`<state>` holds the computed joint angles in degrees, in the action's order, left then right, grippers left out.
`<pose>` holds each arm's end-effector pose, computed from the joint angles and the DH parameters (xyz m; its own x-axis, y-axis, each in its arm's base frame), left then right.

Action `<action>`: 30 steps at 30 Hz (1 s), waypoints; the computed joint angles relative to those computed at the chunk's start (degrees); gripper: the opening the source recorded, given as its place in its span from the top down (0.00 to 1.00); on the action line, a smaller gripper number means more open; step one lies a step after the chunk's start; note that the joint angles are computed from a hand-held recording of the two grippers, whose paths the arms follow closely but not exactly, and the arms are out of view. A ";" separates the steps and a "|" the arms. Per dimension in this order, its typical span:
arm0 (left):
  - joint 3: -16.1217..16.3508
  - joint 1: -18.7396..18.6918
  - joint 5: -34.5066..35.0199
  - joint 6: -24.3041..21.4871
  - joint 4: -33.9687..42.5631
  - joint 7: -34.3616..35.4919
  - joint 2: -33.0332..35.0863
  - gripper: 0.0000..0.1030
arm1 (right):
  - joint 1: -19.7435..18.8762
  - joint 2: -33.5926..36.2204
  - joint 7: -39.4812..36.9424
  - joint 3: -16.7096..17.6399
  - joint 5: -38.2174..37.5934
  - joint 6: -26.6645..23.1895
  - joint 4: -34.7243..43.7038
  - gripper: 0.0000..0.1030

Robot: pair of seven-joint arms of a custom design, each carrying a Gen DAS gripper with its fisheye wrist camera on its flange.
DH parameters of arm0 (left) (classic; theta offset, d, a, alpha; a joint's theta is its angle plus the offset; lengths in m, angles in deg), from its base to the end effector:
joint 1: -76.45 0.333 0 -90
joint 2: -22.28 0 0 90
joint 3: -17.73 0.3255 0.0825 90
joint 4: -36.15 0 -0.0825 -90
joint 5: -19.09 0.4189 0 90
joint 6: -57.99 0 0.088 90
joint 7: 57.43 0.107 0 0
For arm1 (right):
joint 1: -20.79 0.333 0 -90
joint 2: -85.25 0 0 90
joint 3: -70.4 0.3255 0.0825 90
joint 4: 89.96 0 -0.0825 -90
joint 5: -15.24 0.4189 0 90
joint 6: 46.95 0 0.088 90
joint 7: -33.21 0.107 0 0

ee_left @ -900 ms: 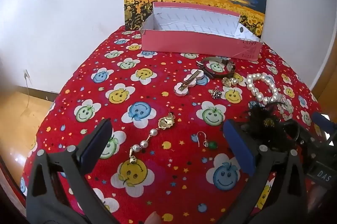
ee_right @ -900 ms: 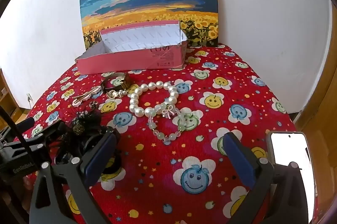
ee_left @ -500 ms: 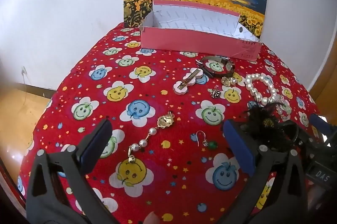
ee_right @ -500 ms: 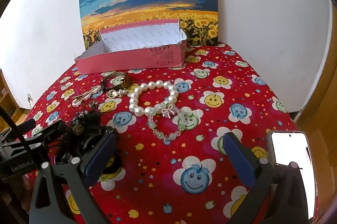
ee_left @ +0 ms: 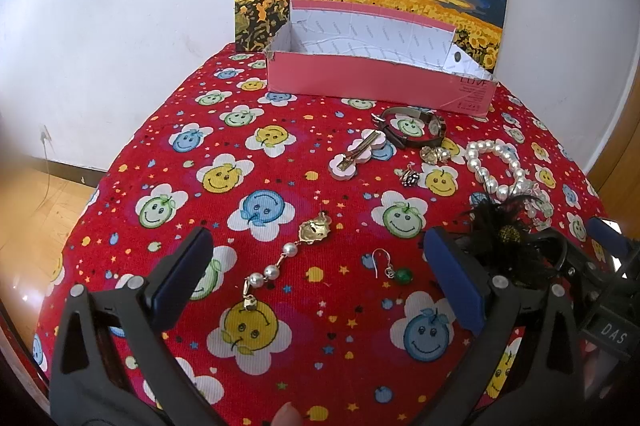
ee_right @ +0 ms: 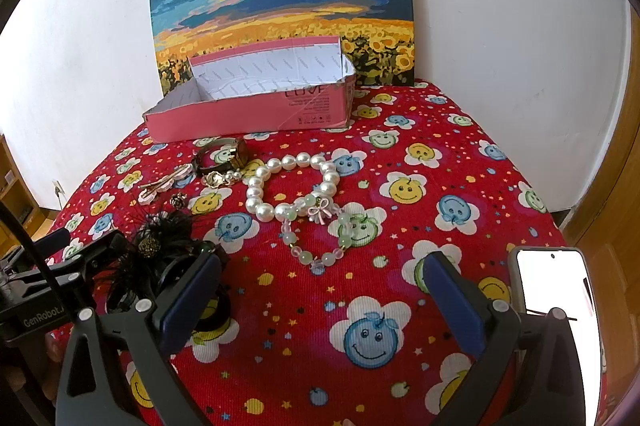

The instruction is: Organize jewelry

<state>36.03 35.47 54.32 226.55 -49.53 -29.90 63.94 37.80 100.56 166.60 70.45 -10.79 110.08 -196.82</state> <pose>0.6887 -0.3909 0.3136 -0.0578 -0.9961 0.0671 -0.6694 -0.0112 -0.7428 0.6596 0.2204 0.4311 -0.0709 -0.9951 -0.0686 -0.7839 0.0982 -0.6130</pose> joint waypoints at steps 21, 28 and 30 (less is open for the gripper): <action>-1.96 1.70 -1.29 0.50 -1.20 2.02 -1.20 0.04 | -0.29 -0.12 -0.25 0.20 0.71 0.60 -0.40 0.00; -1.97 2.40 -4.82 4.28 -6.24 4.54 -4.28 0.04 | -2.17 -1.41 -1.42 1.33 5.89 3.83 -2.48 0.00; -1.59 2.16 -5.29 4.15 -7.69 6.44 -5.33 0.04 | -2.89 -1.75 -2.85 1.89 8.25 4.46 -3.07 0.00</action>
